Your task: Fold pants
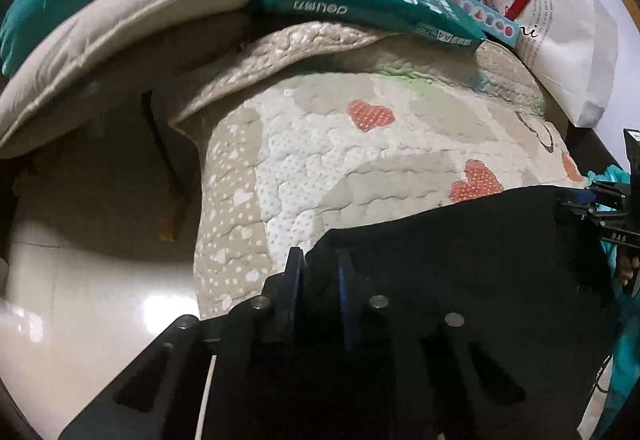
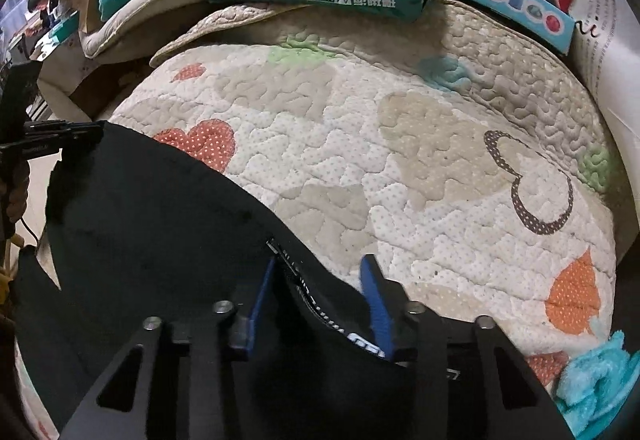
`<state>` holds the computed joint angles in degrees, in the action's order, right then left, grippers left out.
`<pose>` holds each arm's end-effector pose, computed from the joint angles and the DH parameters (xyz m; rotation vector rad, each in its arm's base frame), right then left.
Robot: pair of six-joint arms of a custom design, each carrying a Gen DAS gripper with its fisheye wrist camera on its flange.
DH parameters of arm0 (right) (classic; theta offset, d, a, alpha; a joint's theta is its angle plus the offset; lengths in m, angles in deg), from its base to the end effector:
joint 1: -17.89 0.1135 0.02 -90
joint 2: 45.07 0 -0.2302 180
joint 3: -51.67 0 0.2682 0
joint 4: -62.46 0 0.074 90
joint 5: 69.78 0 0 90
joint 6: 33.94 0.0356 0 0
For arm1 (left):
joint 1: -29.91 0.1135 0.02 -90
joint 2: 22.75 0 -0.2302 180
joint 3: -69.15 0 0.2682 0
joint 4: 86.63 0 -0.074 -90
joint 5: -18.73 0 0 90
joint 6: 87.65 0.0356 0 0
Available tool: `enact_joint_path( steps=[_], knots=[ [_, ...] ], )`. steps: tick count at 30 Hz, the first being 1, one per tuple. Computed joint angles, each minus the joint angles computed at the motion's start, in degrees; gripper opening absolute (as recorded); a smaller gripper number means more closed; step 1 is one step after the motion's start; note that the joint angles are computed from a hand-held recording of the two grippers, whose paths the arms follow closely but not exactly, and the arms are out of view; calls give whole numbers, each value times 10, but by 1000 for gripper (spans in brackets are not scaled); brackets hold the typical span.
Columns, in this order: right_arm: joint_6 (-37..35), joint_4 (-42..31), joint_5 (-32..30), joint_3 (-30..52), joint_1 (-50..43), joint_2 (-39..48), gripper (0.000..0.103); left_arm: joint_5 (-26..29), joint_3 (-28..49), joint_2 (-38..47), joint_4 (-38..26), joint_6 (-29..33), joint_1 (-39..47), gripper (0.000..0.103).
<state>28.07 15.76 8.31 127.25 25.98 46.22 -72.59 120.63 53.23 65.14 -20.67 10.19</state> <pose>0.3294 0.0542 0.1746 -0.8780 2.4785 0.1585 0.2588 -0.0919 0.1384 -0.0821 2.5119 -0.2819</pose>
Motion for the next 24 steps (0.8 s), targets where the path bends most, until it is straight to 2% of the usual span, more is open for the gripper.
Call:
enact_joint_path(
  steps=[1, 5, 10, 16, 21, 24],
  knots=[
    [3, -3, -2, -2, -1, -5, 35, -3, 0, -7, -6, 0, -1, 15],
    [15, -35, -19, 4, -7, -18, 13, -17, 0, -42, -28, -3, -10, 15],
    [29, -54, -16, -20, -1, -67, 10, -39, -12, -127, -77, -16, -29, 15],
    [45, -92, -16, -47, 1, -155, 10, -124, -14, -231, -168, -39, -105, 15],
    [47, -153, 3, -97, 16, -273, 10, -208, -22, -318, -266, -109, -206, 15],
    [47, -189, 13, -138, 25, -348, 10, -277, -26, -367, -348, -196, -303, 15]
  ],
)
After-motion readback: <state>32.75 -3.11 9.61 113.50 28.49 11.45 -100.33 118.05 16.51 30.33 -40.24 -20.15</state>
